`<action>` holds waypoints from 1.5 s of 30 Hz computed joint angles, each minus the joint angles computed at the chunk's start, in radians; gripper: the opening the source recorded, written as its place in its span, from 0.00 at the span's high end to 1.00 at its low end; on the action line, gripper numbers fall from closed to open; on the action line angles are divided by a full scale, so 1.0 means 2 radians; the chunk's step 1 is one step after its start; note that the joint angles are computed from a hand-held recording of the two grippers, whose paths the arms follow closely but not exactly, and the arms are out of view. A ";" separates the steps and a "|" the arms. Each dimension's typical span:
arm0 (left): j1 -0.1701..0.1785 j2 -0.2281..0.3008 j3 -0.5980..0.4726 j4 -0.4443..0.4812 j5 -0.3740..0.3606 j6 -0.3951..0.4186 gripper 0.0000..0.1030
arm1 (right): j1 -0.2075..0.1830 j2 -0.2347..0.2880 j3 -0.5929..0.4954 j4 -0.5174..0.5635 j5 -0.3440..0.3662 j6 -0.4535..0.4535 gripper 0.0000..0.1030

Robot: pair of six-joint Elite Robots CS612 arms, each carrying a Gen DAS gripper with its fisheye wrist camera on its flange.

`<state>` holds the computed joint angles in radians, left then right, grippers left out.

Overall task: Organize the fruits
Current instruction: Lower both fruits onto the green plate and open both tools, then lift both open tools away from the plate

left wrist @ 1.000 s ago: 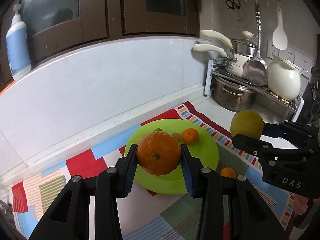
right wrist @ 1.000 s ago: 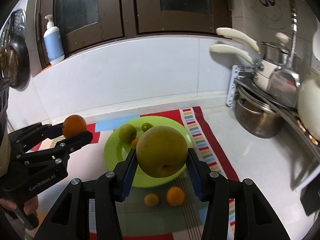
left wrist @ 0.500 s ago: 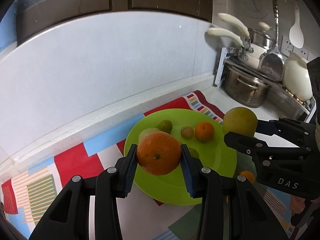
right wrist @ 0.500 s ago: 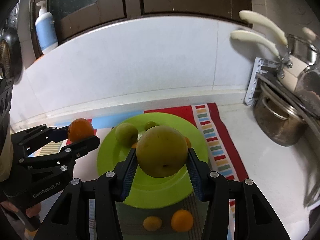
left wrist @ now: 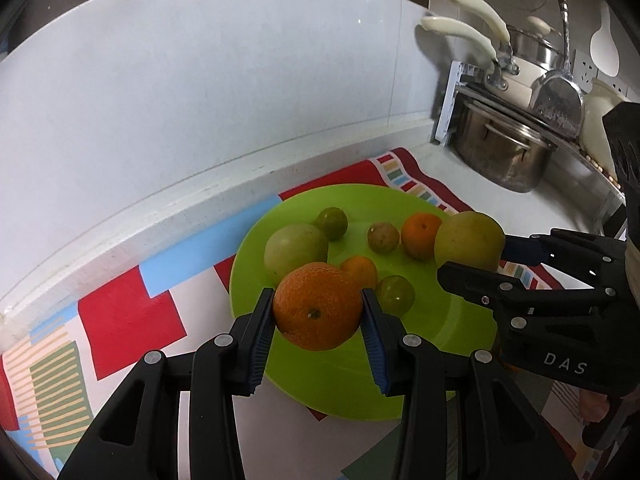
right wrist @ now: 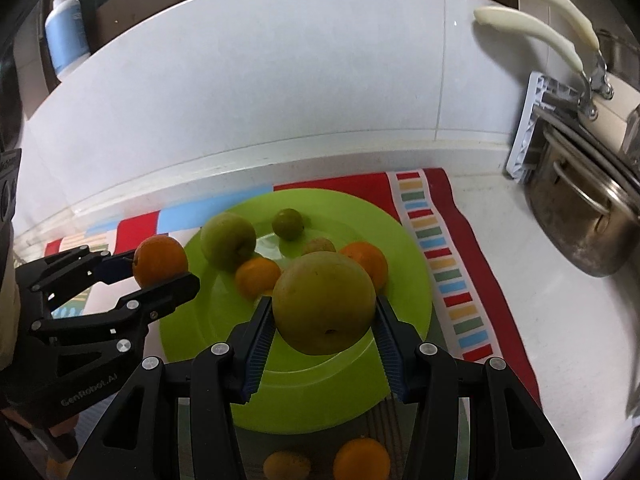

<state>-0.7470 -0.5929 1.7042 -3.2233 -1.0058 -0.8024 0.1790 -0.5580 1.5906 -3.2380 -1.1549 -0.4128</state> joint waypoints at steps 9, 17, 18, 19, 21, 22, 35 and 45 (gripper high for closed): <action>-0.005 -0.005 0.005 -0.002 0.022 0.002 0.45 | -0.001 0.002 0.002 -0.018 0.002 0.009 0.40; -0.022 -0.025 0.029 -0.009 0.063 -0.010 0.36 | -0.009 -0.014 0.033 -0.078 -0.001 0.024 0.40; -0.025 -0.027 0.031 -0.009 0.068 -0.011 0.35 | -0.010 -0.016 0.038 -0.086 0.000 0.024 0.40; -0.028 -0.030 0.034 -0.011 0.075 -0.010 0.34 | -0.011 -0.019 0.044 -0.096 0.001 0.024 0.40; -0.033 -0.034 0.039 -0.013 0.085 -0.010 0.33 | -0.014 -0.024 0.055 -0.114 0.003 0.027 0.40; -0.036 -0.037 0.042 -0.014 0.090 -0.011 0.32 | -0.015 -0.027 0.060 -0.120 0.004 0.028 0.40; -0.073 -0.055 0.059 -0.023 0.132 -0.015 0.29 | -0.039 -0.055 0.120 -0.194 0.032 0.046 0.40; -0.094 -0.051 0.054 -0.030 0.153 0.009 0.27 | -0.055 -0.066 0.153 -0.226 0.040 0.021 0.40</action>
<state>-0.9347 -0.6954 1.8127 -3.2825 -0.7005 -0.7846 0.0692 -0.6898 1.8969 -3.6897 -1.0747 -0.3714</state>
